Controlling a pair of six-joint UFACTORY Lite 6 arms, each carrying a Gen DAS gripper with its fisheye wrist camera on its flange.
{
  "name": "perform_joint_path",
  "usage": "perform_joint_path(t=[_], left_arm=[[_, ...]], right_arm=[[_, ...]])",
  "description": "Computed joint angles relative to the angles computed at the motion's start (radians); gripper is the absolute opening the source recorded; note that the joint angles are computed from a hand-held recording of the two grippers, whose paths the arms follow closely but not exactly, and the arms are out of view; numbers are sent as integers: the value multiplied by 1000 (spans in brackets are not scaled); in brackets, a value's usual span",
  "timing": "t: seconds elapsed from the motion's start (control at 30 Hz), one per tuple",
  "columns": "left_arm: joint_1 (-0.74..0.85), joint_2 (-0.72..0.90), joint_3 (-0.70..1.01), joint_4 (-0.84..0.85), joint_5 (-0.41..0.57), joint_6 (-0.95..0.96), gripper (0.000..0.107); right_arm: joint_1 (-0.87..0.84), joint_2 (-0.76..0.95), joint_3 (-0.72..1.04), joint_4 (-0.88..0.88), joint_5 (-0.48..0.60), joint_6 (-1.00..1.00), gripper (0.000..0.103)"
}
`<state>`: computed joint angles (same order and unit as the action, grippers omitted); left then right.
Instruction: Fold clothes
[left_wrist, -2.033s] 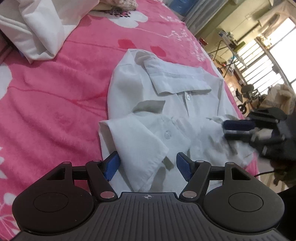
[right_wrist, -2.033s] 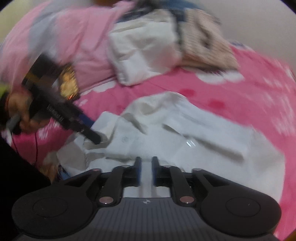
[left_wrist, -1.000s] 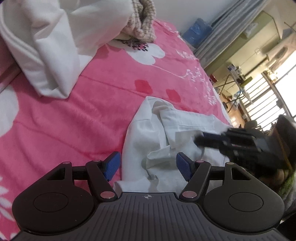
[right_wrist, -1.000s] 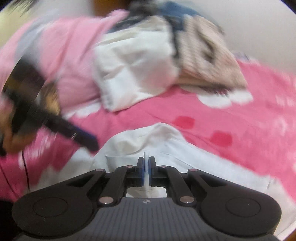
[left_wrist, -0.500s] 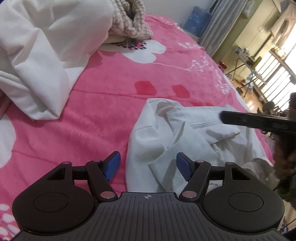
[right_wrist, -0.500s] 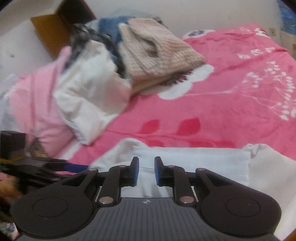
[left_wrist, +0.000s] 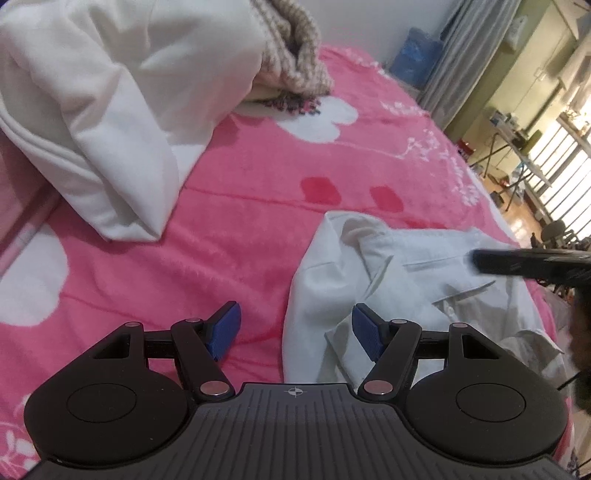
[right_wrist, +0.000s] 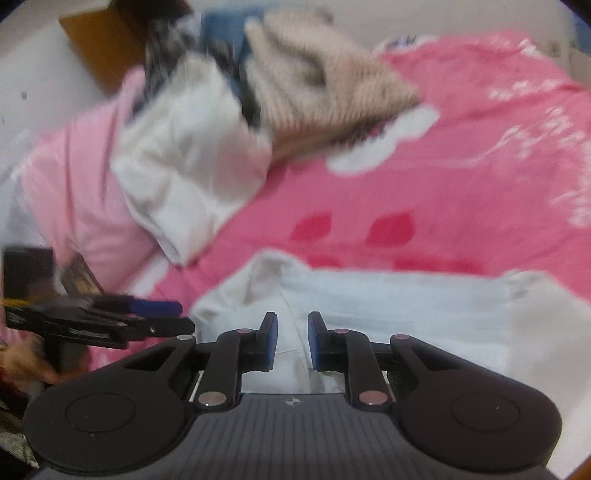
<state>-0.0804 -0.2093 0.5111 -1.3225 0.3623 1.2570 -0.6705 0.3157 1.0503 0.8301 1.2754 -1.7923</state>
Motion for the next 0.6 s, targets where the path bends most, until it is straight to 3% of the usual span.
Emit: perform_joint_path(t=[0.2, 0.3, 0.37, 0.6], left_arm=[[-31, -123, -27, 84, 15, -98, 67], [-88, -189, -37, 128, 22, -174, 67], [-149, -210, -35, 164, 18, -224, 67], [-432, -228, -63, 397, -121, -503, 68]], right_arm=[[-239, 117, 329, -126, 266, 62, 20], [-327, 134, 403, -249, 341, 30, 23], [-371, 130, 394, -318, 321, 18, 29], [-469, 228, 370, -484, 143, 179, 30]])
